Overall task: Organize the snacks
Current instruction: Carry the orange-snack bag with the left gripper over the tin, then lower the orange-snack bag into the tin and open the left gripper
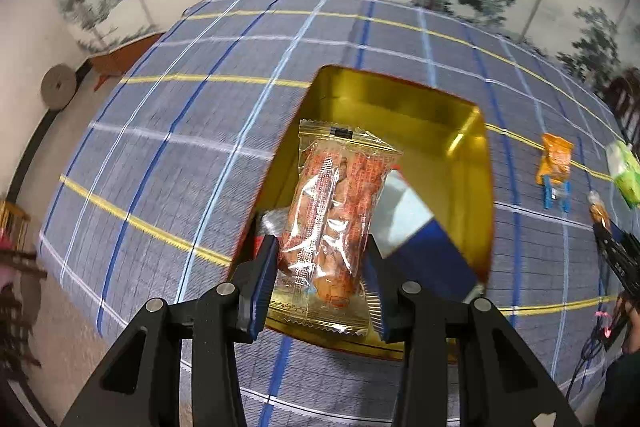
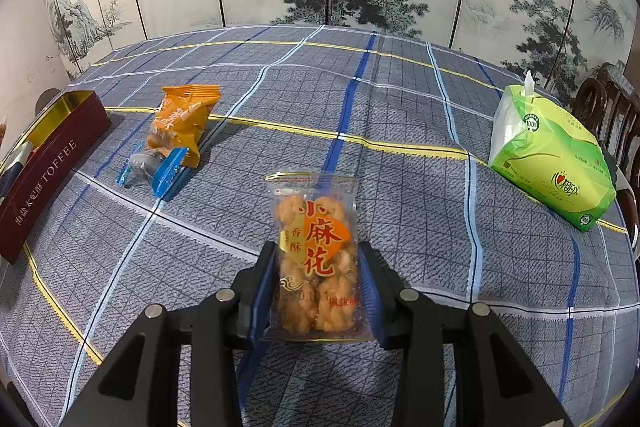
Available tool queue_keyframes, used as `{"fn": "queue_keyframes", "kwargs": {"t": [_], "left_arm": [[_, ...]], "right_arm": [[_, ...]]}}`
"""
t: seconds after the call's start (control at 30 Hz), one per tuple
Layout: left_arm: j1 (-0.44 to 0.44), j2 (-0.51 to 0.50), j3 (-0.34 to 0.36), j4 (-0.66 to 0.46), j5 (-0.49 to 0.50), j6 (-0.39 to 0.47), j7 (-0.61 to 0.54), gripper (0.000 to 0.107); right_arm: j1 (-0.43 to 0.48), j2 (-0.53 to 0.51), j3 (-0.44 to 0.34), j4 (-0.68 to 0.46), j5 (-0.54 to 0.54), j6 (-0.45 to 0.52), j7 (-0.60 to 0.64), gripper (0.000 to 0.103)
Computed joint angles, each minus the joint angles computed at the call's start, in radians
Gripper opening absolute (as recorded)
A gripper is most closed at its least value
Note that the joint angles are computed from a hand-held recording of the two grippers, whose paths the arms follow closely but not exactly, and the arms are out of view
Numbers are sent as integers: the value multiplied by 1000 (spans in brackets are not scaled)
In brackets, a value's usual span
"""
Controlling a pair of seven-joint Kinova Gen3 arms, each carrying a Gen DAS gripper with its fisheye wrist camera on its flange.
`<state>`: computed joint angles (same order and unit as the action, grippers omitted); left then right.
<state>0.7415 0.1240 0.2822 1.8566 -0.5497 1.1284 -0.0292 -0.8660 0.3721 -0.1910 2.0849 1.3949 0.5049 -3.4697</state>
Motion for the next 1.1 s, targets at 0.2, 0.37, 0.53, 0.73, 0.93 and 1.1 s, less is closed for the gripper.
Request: {"fn": "queue_keyframes", "kwargs": {"t": [0.2, 0.37, 0.53, 0.73, 0.93, 1.1], "left_arm": [[-30, -3, -12, 34, 44, -55, -1, 37], [-41, 11, -19, 37, 49, -85, -16, 37], [-46, 27, -29, 26, 44, -109, -53, 37], [-46, 53, -42, 13, 51, -135, -92, 37], [-28, 72, -55, 10, 52, -143, -102, 36], [-17, 82, -59, 1, 48, -125, -120, 36]], "right_arm": [[-1, 1, 0, -1, -1, 1, 0, 40], [-1, 1, 0, -4, -5, 3, 6, 40], [-3, 1, 1, -4, -7, 3, 7, 40], [-4, 1, 3, -4, -8, 2, 9, 40], [-5, 1, 3, -5, -10, 3, 10, 40], [-5, 0, 4, -5, -12, 3, 12, 40]]}}
